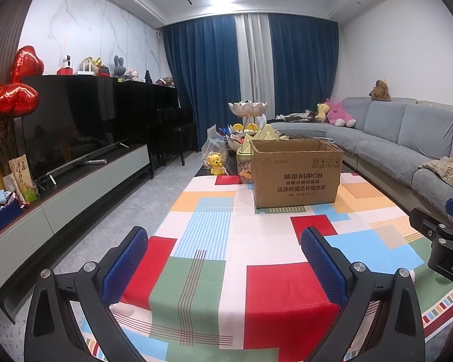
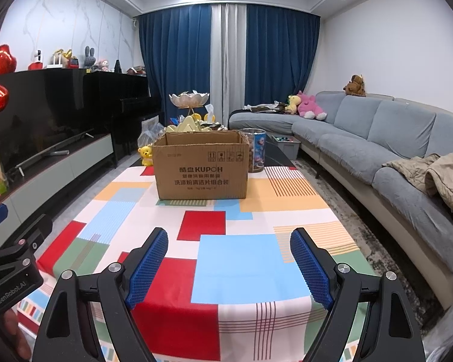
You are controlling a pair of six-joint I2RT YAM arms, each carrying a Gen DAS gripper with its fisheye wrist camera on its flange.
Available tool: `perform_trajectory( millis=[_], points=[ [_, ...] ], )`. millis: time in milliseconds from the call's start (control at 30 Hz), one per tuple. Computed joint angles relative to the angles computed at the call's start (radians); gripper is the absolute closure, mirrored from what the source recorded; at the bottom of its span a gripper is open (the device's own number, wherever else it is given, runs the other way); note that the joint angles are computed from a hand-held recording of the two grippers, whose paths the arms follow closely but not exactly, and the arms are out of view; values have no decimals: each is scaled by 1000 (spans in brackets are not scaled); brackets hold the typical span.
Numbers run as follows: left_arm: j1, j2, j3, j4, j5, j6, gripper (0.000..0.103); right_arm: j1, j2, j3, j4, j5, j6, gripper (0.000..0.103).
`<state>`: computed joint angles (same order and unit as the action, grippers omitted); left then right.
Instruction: Organize snacks
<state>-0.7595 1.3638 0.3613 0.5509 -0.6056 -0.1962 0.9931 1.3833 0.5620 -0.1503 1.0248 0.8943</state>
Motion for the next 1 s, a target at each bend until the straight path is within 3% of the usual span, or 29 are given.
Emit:
perform_trajectory(
  millis=[1000],
  points=[
    [-7, -23, 8, -61, 2, -32, 0, 11, 4, 21, -9, 3, 7, 19]
  ],
)
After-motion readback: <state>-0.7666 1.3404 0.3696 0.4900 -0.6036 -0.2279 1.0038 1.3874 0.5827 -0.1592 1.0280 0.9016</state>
